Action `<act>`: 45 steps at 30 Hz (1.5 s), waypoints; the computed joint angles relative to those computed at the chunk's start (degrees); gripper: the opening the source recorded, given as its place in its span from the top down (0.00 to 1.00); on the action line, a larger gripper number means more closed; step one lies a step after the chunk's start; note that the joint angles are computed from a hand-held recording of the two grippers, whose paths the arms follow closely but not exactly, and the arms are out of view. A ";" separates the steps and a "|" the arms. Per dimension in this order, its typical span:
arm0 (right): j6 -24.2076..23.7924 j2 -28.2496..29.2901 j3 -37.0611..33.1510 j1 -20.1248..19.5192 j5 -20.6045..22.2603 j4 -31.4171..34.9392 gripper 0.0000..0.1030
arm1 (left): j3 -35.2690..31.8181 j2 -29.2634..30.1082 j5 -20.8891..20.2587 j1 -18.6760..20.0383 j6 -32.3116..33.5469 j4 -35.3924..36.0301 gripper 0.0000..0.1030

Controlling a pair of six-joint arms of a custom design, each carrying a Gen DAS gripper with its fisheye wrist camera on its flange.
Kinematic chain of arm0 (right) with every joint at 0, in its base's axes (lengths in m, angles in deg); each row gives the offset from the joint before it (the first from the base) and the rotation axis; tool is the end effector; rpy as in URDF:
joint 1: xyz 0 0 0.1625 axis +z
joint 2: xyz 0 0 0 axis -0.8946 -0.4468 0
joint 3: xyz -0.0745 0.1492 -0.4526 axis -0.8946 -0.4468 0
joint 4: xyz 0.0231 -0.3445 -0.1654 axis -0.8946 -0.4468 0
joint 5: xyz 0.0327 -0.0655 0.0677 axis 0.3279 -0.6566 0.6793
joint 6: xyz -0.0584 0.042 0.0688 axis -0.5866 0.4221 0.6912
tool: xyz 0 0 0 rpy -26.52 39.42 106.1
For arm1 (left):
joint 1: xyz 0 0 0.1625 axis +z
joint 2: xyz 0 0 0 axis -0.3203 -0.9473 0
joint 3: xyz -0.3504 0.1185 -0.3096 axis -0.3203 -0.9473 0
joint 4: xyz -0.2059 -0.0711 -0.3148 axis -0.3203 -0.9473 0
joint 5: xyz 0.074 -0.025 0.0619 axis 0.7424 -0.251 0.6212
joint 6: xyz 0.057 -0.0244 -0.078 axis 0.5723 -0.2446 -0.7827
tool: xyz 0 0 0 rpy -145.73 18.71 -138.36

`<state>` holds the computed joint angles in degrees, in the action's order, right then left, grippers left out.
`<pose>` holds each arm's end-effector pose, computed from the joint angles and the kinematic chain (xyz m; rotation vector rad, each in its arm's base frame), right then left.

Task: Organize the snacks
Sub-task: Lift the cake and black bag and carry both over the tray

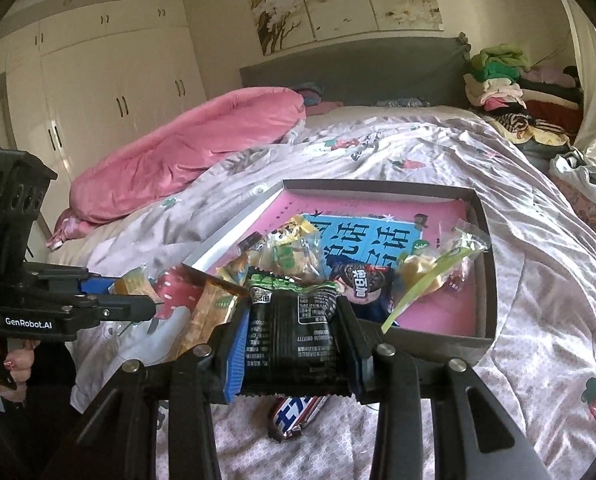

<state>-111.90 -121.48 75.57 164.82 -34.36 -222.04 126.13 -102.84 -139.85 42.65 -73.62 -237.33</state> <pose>0.1718 -0.3068 0.2001 0.7936 -2.4672 1.0061 -0.2382 -0.3179 0.1481 0.6416 2.5339 -0.6415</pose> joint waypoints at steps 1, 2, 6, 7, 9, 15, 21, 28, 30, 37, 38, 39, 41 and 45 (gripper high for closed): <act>0.18 -0.10 0.03 -0.08 0.08 -0.13 0.61 | -0.20 0.14 0.12 -0.06 -0.15 0.18 0.61; 0.31 -0.21 0.05 -0.17 0.13 -0.13 0.61 | -0.30 0.25 0.14 -0.19 -0.33 0.23 0.61; 0.62 -0.34 0.17 -0.34 0.03 -1.12 0.61 | -1.08 0.97 -0.02 -0.23 -0.06 -0.01 0.61; 0.68 -0.30 0.27 -0.42 0.05 -1.63 0.61 | -1.31 1.13 -0.07 -0.22 0.06 -0.03 0.61; 0.82 -0.35 0.34 -0.47 -0.12 -2.23 0.61 | -1.76 1.48 -0.04 -0.22 0.27 -0.17 0.61; 1.42 -0.90 0.22 -1.03 -0.42 -3.15 0.61 | -2.97 2.33 0.15 -0.21 0.84 -0.15 0.61; 1.55 -1.42 0.01 -1.67 -0.97 -3.72 0.61 | -4.65 3.51 0.11 0.49 1.78 -0.49 0.61; 2.14 -2.45 -0.34 -2.96 -0.92 -3.29 0.61 | -7.26 5.73 -0.21 1.69 4.15 -1.60 0.61; 2.13 -2.60 -0.43 -3.10 -0.97 -3.27 0.61 | -7.88 6.44 -0.56 1.96 4.62 -1.96 0.61; 2.36 -2.38 -0.61 -3.66 -0.98 -3.67 0.61 | -9.53 8.70 -1.02 2.80 6.47 -3.03 0.61; 2.35 -2.32 -0.64 -3.64 -1.14 -3.81 0.61 | -9.76 9.06 -1.04 2.95 6.84 -3.34 0.61; 2.34 -2.38 -0.69 -3.72 -1.09 -3.62 0.61 | -9.96 9.23 -1.21 3.11 7.03 -3.43 0.61; 2.29 -2.39 -0.85 -3.90 -1.08 -3.60 0.61 | -10.38 9.68 -1.34 3.41 7.43 -3.68 0.61; 2.43 -2.45 -1.06 -4.22 -0.93 -3.29 0.61 | -11.22 10.61 -1.75 3.93 8.36 -4.25 0.61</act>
